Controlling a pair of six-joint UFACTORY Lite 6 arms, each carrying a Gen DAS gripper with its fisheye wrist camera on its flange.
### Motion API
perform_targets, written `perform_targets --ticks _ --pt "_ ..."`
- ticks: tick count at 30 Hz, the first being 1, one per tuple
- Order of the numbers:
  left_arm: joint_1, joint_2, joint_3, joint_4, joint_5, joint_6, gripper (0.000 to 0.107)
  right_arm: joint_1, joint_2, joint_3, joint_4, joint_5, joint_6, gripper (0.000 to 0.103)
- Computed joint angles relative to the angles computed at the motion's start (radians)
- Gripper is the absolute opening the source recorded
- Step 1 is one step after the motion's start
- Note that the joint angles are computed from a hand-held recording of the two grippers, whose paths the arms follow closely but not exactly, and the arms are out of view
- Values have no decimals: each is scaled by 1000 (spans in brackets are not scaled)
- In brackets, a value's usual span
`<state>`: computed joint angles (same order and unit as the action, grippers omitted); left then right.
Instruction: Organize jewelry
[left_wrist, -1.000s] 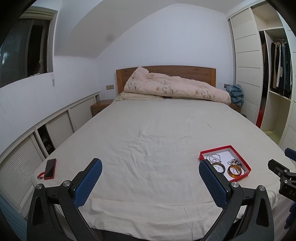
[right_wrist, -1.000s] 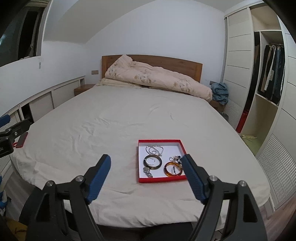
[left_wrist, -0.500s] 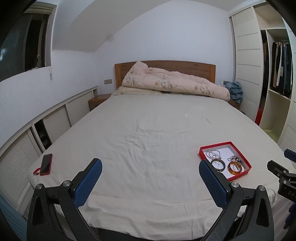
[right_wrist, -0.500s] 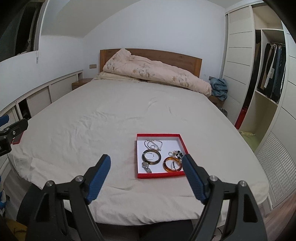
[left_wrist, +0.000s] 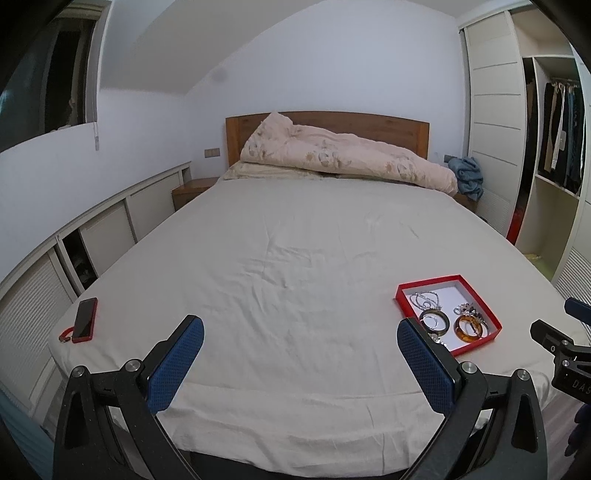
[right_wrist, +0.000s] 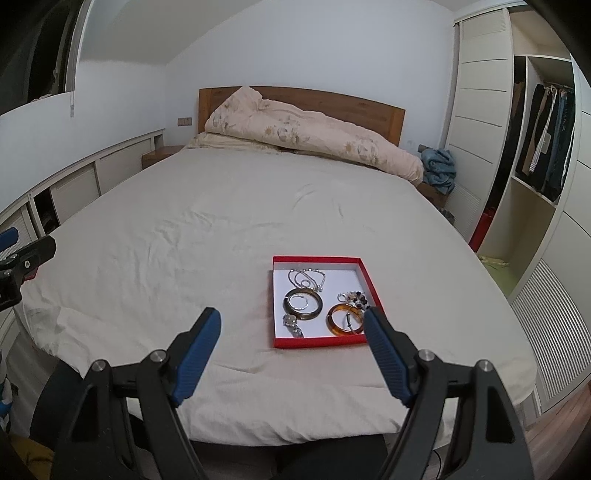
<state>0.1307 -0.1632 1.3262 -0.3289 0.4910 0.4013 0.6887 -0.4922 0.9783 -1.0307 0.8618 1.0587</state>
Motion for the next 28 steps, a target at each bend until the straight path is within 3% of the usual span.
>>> perform_targets --ticks 28 --pt "2 37 -19 -38 -9 45 103 -23 57 11 29 -23 -12 79"
